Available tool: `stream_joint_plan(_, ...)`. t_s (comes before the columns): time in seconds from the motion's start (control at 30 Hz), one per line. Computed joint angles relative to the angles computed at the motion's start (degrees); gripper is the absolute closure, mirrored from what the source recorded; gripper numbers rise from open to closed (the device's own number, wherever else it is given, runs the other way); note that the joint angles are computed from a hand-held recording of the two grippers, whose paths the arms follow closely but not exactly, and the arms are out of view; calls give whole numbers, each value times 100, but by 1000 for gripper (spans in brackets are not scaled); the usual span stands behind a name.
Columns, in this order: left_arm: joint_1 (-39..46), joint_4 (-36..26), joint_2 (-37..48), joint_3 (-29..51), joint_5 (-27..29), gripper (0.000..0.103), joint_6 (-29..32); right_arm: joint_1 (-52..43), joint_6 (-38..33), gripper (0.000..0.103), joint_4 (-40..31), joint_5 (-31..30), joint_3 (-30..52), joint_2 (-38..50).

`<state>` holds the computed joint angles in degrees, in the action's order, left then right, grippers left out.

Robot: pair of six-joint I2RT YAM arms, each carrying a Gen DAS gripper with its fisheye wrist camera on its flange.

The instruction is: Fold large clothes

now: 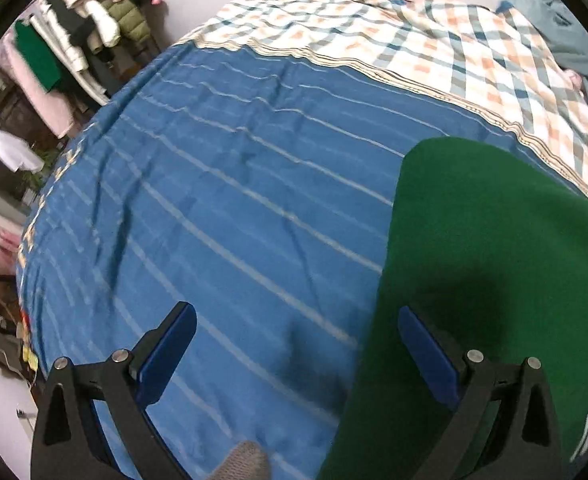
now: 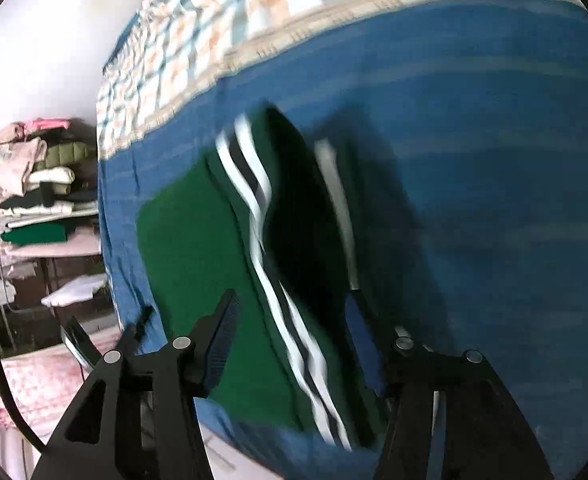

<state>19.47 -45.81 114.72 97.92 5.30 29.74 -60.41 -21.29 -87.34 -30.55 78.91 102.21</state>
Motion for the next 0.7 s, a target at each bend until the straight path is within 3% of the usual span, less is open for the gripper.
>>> stream_joint_plan(0.1, 225, -67, -497, -460, 4, 0, 76, -494, -434, 43, -185, 460, -538, -155)
stream_joint_plan(0.23, 421, 199, -1142, -1300, -241, 0, 453, -331, -326, 41, 434, 677, -1499, -207)
stream_joint_plan(0.3, 464, 291, -1310, -1590, -327, 0, 674, -3, -9, 53, 807, 660, -1680, -309)
stream_joint_plan(0.33, 475, 283, -1339, -1654, -338, 0, 742, 72, 50, 70, 839, 745, -1703, -407)
stream_joint_plan(0.37, 480, 241, -1355, -1731, -359, 0, 813, 72, 23, 78, 798, 755, -1698, -553)
stream_joint_plan(0.43, 505, 74, -1327, -1760, -354, 0, 899, 26, -27, 83, 562, 722, -1544, -966)
stream_joint_plan(0.57, 508, -17, -1463, -1881, -214, 0, 999, 191, 364, 84, 272, 565, -1011, -1414)
stream_joint_plan(0.7, 330, 147, -1471, -2180, -205, 0, 1176, 458, 831, 84, 882, 896, -1153, -1150)
